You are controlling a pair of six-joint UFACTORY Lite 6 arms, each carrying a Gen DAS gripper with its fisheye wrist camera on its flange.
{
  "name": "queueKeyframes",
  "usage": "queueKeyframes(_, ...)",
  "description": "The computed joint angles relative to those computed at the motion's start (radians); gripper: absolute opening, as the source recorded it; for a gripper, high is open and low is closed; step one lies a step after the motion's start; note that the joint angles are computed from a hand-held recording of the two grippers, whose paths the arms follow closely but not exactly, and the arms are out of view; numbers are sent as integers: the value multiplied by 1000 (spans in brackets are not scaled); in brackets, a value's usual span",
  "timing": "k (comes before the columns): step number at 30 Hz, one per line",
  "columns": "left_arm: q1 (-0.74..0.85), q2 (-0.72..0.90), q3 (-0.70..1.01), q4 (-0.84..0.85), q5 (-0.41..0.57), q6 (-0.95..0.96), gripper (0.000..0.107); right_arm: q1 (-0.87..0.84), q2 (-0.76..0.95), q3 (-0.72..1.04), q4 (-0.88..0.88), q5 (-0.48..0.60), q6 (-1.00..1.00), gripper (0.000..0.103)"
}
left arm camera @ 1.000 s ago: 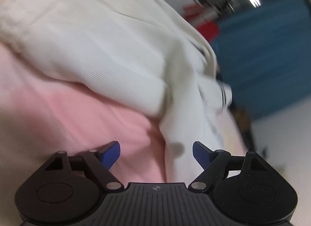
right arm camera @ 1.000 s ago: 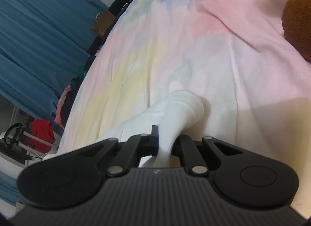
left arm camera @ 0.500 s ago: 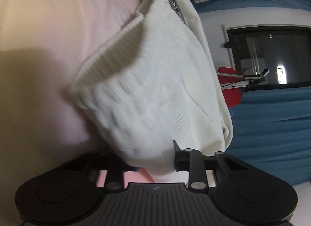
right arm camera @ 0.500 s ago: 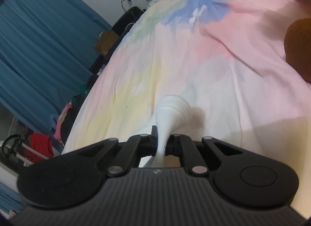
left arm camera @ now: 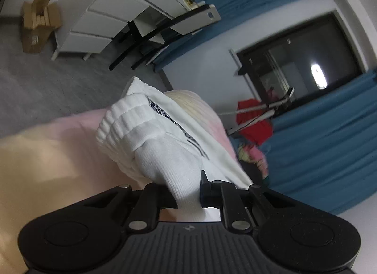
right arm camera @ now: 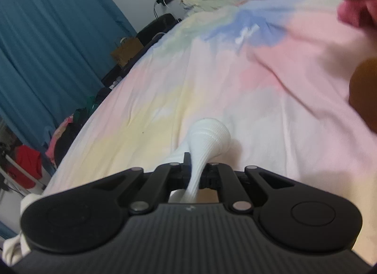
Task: Fold clothes
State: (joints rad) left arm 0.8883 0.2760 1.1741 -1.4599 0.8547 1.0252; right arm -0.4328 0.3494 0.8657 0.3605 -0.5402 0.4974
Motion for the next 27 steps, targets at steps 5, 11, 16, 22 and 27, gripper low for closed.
queueKeyframes(5,21,-81,-21,81,15,-23,14,83,-180,-113,312,-119,-313,5)
queueKeyframes(11,39,-82,-27,188,-15,-4,14,199,-274,-173,565,-272,-638,6)
queueKeyframes(16,5,-34,-52,249,-106,77,15,49,-215,-95,763,102,-769,6)
queueKeyframes(22,-118,-26,-80,321,-295,96,23,-32,-141,-51,927,216,-888,37)
queueKeyframes(27,-181,-79,-102,433,-357,60,66,-19,-202,-100,879,164,-820,76)
